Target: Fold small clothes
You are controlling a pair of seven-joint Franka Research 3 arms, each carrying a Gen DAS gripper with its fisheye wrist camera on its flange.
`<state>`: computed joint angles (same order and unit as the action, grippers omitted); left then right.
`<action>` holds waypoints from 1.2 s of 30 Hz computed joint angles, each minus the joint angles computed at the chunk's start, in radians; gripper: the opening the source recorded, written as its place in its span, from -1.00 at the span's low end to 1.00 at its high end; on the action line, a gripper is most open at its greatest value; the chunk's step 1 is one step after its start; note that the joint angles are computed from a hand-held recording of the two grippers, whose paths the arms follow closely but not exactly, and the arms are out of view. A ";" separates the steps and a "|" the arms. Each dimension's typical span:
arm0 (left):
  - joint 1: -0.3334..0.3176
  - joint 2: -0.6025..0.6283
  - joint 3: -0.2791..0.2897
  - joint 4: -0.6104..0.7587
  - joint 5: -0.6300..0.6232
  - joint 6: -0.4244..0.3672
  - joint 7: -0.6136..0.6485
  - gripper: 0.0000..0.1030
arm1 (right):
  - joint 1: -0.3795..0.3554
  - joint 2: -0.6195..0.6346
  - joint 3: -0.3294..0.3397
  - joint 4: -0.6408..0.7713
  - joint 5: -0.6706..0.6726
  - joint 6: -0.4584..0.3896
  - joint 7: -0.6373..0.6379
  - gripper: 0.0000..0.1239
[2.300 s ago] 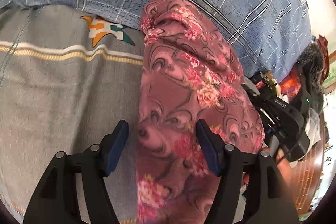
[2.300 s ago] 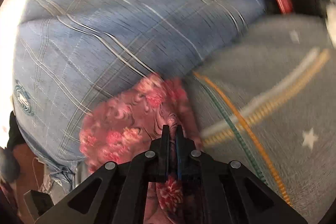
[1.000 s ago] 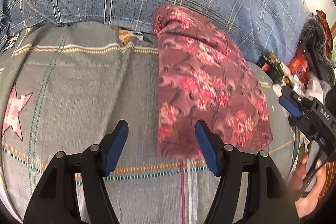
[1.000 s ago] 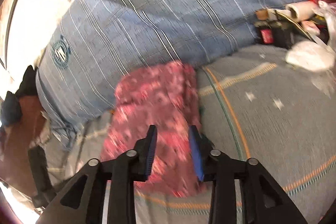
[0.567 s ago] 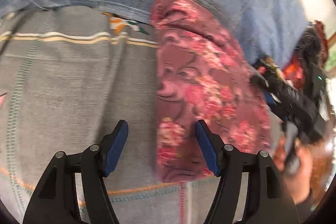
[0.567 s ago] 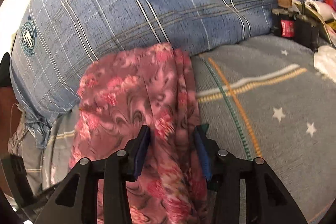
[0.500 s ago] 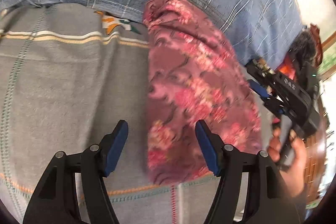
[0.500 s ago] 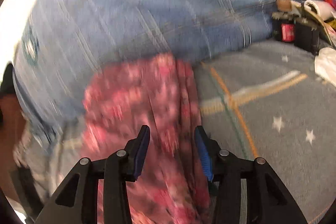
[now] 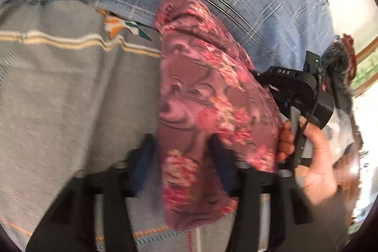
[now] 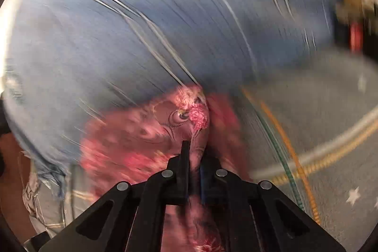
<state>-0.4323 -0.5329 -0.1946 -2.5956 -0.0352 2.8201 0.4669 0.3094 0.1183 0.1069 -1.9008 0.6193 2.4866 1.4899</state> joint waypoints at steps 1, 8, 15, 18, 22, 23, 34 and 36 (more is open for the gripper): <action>-0.014 0.000 0.009 -0.012 -0.022 0.016 -0.001 -0.52 | 0.013 -0.022 -0.010 -0.017 -0.025 0.024 0.021 -0.81; -0.023 -0.064 -0.024 -0.115 -0.028 0.139 -0.145 -0.72 | 0.044 -0.096 0.017 0.023 0.123 -0.035 -0.251 -0.26; -0.052 -0.112 -0.017 -0.157 0.012 0.144 -0.182 -0.68 | 0.175 0.087 0.045 0.220 -0.231 -0.217 -0.201 -0.44; -0.083 -0.153 0.000 -0.184 0.016 0.139 -0.178 -0.49 | 0.176 0.066 0.056 0.203 -0.255 -0.186 -0.159 -0.37; -0.079 -0.254 -0.007 -0.207 0.034 0.048 -0.179 -0.01 | 0.100 -0.019 0.051 0.150 -0.152 -0.199 -0.188 -0.38; -0.060 -0.275 -0.019 -0.206 0.046 0.023 -0.185 0.06 | 0.098 -0.023 0.022 0.148 -0.132 -0.180 -0.188 -0.34; 0.002 0.028 0.138 0.090 0.014 -0.081 0.042 0.54 | -0.083 -0.077 -0.066 0.063 0.192 -0.223 -0.145 0.02; 0.044 0.105 0.110 0.172 0.014 -0.158 0.059 0.54 | -0.067 -0.074 -0.041 0.027 0.239 -0.194 -0.183 0.00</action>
